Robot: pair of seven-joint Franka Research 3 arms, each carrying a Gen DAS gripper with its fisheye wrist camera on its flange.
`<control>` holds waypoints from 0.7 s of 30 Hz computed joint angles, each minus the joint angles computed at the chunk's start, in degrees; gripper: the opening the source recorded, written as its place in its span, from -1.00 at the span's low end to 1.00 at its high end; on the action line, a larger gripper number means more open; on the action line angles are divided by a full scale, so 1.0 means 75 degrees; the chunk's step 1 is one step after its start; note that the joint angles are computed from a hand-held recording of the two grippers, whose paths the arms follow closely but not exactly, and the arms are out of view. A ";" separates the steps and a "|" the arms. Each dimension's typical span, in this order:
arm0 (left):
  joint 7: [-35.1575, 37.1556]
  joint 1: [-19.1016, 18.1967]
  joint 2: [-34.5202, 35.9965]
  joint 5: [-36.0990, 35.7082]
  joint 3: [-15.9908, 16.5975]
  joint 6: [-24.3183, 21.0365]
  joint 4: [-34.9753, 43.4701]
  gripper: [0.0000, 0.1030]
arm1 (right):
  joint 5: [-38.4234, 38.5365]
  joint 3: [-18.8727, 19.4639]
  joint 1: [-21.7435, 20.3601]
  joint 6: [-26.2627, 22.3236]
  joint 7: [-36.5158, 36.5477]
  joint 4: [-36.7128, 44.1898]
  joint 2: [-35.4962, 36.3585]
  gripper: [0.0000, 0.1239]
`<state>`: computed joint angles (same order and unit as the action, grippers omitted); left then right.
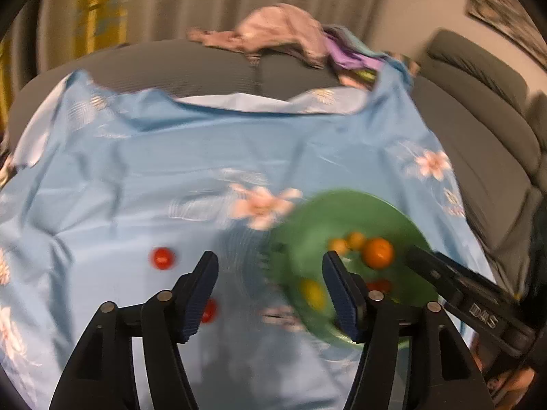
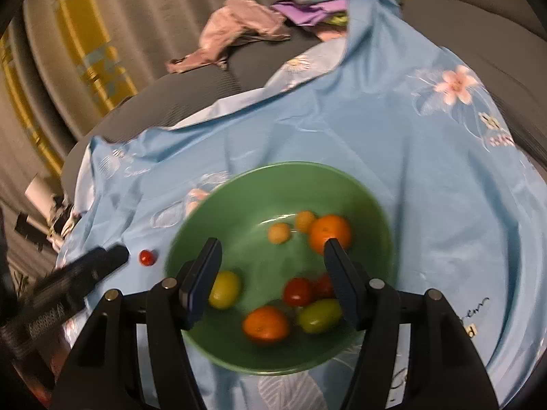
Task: Organize fruits
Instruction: 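Open both grippers to drop the lemon and green fruit into the bowl, then move both grippers to the remaining red cherry tomatoes on the cloth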
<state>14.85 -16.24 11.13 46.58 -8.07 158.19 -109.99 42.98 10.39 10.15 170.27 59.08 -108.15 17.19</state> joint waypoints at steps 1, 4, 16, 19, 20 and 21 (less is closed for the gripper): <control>-0.0106 0.0048 -0.0105 -0.0024 0.0055 -0.0033 -0.0131 0.23 | 0.0278 0.0245 -0.0147 0.0011 -0.0404 0.0002 -0.0025 0.02; -0.0257 0.0274 -0.0291 -0.0132 0.0132 -0.0096 -0.0470 0.23 | 0.1518 0.0923 -0.0538 -0.0154 -0.2039 -0.0003 -0.0176 0.02; 0.1509 0.1149 0.0394 -0.2518 -0.0008 0.0912 -0.0875 0.05 | 0.1182 0.0632 0.0645 -0.1812 -0.3748 0.0373 0.0127 -0.22; 0.2162 0.1405 0.0607 -0.3364 -0.0162 0.0829 -0.0828 -0.13 | -0.0443 -0.0049 0.1417 -0.1605 -0.2285 0.0753 0.0684 -0.30; 0.2445 0.1526 0.0654 -0.3708 -0.0271 0.0932 -0.0857 -0.14 | -0.1004 -0.0263 0.1644 -0.1570 -0.1756 0.0885 0.0866 -0.31; 0.2752 0.1661 0.0713 -0.4073 -0.0400 0.1032 -0.0876 -0.14 | -0.1402 -0.0383 0.1765 -0.1598 -0.1361 0.1028 0.1033 -0.32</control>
<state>35.49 -3.78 16.48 16.03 -11.07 165.93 -116.56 32.46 7.52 23.39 158.28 48.87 -100.44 24.94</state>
